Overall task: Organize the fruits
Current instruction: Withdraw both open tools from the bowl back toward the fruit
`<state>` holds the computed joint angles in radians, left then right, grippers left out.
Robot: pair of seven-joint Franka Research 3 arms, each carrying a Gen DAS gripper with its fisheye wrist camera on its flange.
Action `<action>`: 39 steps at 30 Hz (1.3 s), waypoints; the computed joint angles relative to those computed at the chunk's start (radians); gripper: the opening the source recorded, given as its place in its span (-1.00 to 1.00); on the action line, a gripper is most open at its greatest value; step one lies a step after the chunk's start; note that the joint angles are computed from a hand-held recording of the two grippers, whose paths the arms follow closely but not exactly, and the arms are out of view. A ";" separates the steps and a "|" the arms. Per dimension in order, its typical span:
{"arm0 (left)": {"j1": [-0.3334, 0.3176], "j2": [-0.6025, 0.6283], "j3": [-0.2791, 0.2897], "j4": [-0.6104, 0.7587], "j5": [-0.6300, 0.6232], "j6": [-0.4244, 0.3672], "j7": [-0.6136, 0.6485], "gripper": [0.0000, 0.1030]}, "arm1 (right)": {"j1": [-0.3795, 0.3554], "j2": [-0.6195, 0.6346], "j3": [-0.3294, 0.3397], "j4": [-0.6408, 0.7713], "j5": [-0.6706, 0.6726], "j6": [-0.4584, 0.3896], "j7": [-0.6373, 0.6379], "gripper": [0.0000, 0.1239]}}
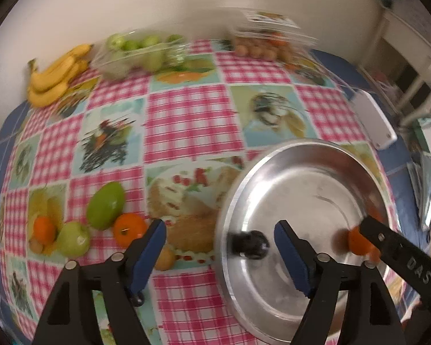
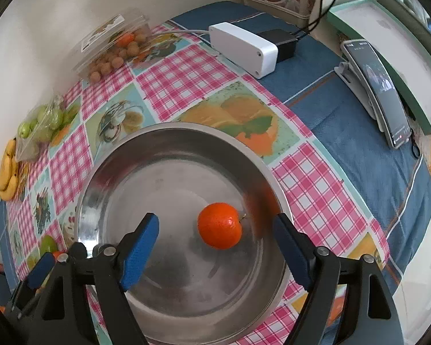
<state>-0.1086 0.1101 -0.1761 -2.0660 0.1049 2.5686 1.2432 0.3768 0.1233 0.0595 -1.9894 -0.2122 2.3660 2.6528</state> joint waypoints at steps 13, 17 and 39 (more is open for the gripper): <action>0.025 -0.004 0.032 -0.007 0.087 -0.058 -0.209 0.76 | 0.017 0.043 0.008 0.052 0.045 -0.053 -0.116 0.33; 0.029 -0.001 0.032 -0.004 0.096 -0.072 -0.230 0.78 | 0.023 0.050 0.005 0.058 0.051 -0.058 -0.133 0.33; 0.044 -0.024 0.036 -0.025 0.107 -0.077 -0.230 1.00 | 0.028 0.051 0.003 0.063 0.084 -0.059 -0.182 0.66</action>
<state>-0.0647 0.0859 -0.1404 -2.0907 0.2117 2.4919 1.0137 0.4047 0.1747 0.0626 -1.9260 -0.1281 2.3071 2.4706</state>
